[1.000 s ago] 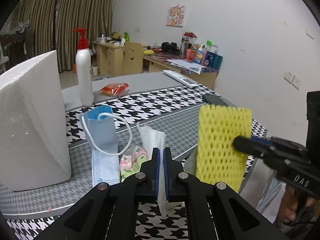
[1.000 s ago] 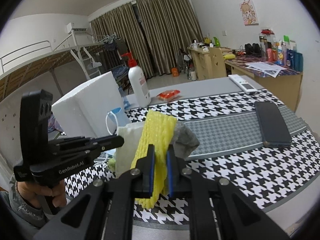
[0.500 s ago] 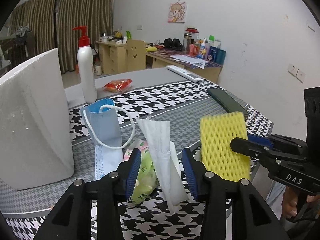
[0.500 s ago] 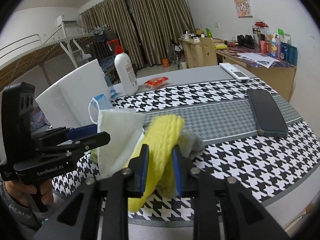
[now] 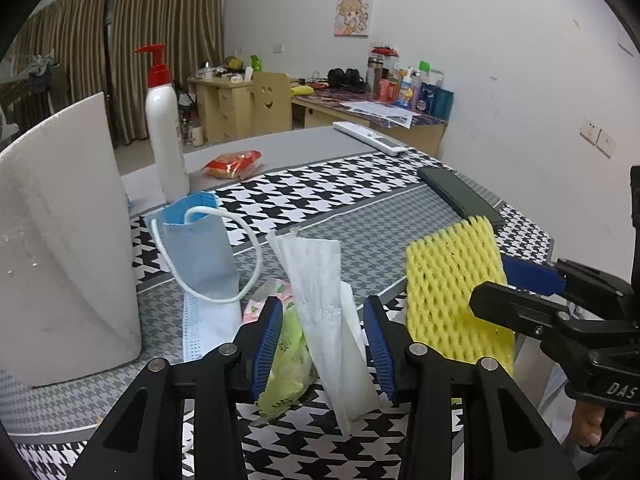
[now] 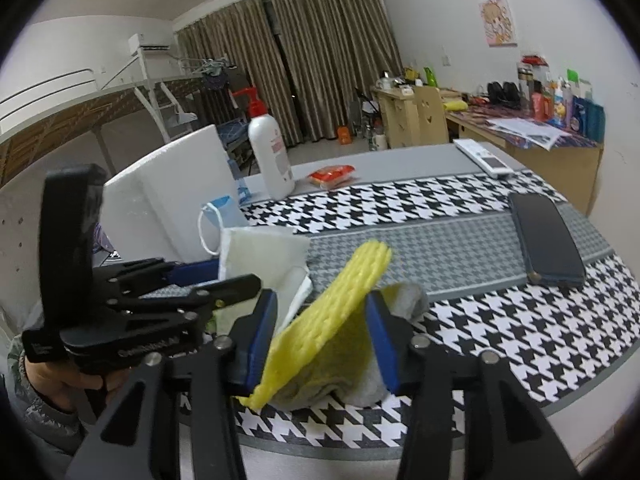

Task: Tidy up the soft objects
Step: 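Lift the yellow foam net with the right tool while the left tool lifts the paper towel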

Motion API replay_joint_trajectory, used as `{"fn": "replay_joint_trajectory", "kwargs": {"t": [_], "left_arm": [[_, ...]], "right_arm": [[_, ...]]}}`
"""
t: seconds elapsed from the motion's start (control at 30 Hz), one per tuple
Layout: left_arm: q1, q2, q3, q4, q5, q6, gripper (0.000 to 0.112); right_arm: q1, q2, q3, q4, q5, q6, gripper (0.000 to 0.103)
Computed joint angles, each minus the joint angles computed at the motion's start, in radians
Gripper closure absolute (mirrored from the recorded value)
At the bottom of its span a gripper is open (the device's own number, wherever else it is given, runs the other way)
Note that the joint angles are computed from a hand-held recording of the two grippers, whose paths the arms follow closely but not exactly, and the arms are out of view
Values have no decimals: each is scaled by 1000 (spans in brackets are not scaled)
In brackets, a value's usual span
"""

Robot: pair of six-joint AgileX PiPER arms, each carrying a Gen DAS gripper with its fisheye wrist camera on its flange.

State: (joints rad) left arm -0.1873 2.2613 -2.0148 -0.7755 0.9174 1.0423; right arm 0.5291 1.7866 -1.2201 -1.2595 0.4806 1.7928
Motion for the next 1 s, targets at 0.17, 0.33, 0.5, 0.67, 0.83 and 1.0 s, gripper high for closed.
{"fn": "replay_joint_trajectory", "kwargs": {"t": [0.17,0.33,0.5,0.67,0.83,1.0], "left_arm": [[-8,10,-14,12,2,-5,90],[-11,23,-37,27,23,-11,100],[-10,27,-45,21,39,-1,106],[5,19,-35,-19,57,32,110],[27,-13,-7,-82,79,82,111],[53,-59,30,-143,74,128,111]], "right_arm": [[1,16,-23,23,-16,-58,57],[-24,45,-49,165,-31,-168,64],[-49,66,-71,297,-65,-280,77],[-58,37,-28,200,-129,-165,92],[-45,4,-19,110,-132,-90,93],[-28,-16,-27,55,-108,-63,93]]}}
